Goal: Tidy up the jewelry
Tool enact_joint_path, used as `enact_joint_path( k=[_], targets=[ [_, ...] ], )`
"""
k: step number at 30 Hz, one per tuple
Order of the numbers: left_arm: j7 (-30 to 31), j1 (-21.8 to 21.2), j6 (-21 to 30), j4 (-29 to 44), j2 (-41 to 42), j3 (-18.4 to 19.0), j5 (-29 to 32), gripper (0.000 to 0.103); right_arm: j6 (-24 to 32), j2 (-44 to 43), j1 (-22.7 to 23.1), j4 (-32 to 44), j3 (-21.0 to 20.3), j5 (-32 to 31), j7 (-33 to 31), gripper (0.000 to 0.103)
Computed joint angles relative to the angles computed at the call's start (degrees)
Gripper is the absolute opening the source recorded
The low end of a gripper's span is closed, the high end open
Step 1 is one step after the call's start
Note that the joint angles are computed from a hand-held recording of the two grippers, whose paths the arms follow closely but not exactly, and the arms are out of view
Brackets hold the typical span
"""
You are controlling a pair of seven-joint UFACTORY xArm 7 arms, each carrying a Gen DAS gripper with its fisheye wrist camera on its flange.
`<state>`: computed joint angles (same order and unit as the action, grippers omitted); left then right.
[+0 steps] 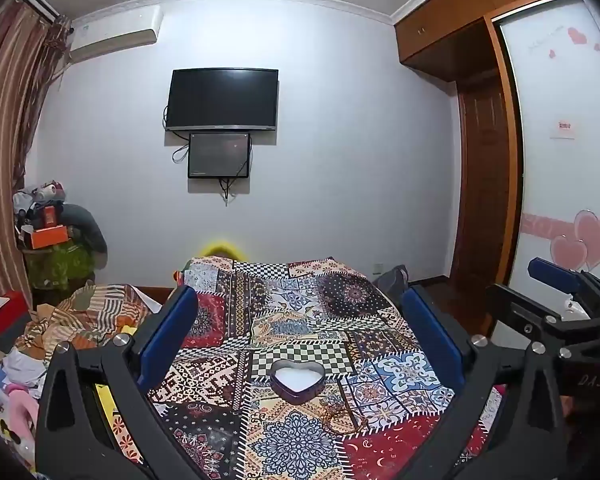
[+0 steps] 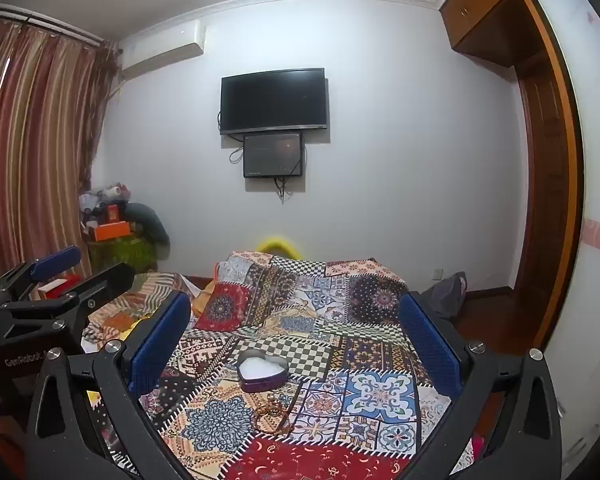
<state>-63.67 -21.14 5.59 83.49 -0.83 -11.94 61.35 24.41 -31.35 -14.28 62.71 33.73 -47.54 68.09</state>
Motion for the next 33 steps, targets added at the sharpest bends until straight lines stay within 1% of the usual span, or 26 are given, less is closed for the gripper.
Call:
enact_joint_path(
  k=[4,5,7,8,9,10,11,12,14,15,17,18,23,26,27,33],
  targets=[
    [2.7,0.0,0.1,-0.9,-0.4,0.0,-4.5,0.103,0.1,0.0,0.4,0.0,-0.4,0.3,-0.1,0.103],
    [3.2,-0.2,0.0,0.4,1.2,-0.3,-5.0,0.103,0.2,0.1,0.6,0.0,-0.4,0.3,-0.3,0.103],
    [2.9,-0.9,0.6,0.5,1.3,0.2,-5.0,0.103,0.5,0.1,0.8,0.1,-0.5,0.4,-0.6,0.103],
    [0.5,-0.7,-0.4,-0.7,0.8,0.8,-2.5,0.103,0.7,0.2,0.9,0.2,-0.5,0.4,-0.8,0.103],
    [-0.2,-0.8,-0.1,-0.8,0.7,0.8,-1.9,0.103,1.0,0.3,1.1,0.3,-0.5,0.5,-1.0,0.103],
    [1.0,-0.7,0.1,-1.3,0.4,0.8,-3.3,0.103,1.2,0.4,1.3,0.4,-0.5,0.5,-1.2,0.103],
    [4.7,-0.6,0.1,-0.5,1.3,0.8,-7.1,0.103,1.5,0.5,1.4,0.6,-0.5,0.5,-1.3,0.103],
    [5.9,-0.8,0.0,-0.8,1.3,1.0,-8.5,0.103,1.8,0.6,1.7,0.9,-0.6,0.7,-1.5,0.103],
    [5.7,-1.0,0.2,-0.9,1.2,1.1,-8.4,0.103,2.4,0.8,2.3,1.3,-1.0,1.0,-2.1,0.103],
    [5.7,-1.1,0.1,-1.0,1.2,1.2,-8.4,0.103,1.3,0.7,1.8,0.5,-1.0,0.4,-0.9,0.103],
    [9.6,-1.1,-0.5,-1.2,1.4,1.3,-12.7,0.103,1.4,0.8,2.0,0.6,-1.1,0.3,-1.0,0.103],
    [10.1,-1.1,-0.7,-1.3,1.4,1.3,-13.3,0.103,1.4,0.9,2.1,0.6,-1.2,0.3,-0.9,0.103],
    [8.1,-1.4,0.2,-1.1,1.3,1.4,-10.8,0.103,1.9,1.9,2.3,1.0,-0.8,-0.3,0.0,0.103],
    [8.8,-1.4,0.1,-1.3,1.1,1.3,-11.6,0.103,2.2,2.2,2.9,1.0,-1.2,-0.7,0.2,0.103],
    [10.5,-1.3,0.3,-0.8,1.5,1.3,-13.2,0.103,2.2,2.2,3.1,1.1,-1.3,-0.8,0.4,0.103],
    [11.9,-1.8,0.6,-0.4,1.7,1.5,-14.3,0.103,2.6,2.7,4.1,1.1,-1.9,-1.7,1.1,0.103]
  ],
)
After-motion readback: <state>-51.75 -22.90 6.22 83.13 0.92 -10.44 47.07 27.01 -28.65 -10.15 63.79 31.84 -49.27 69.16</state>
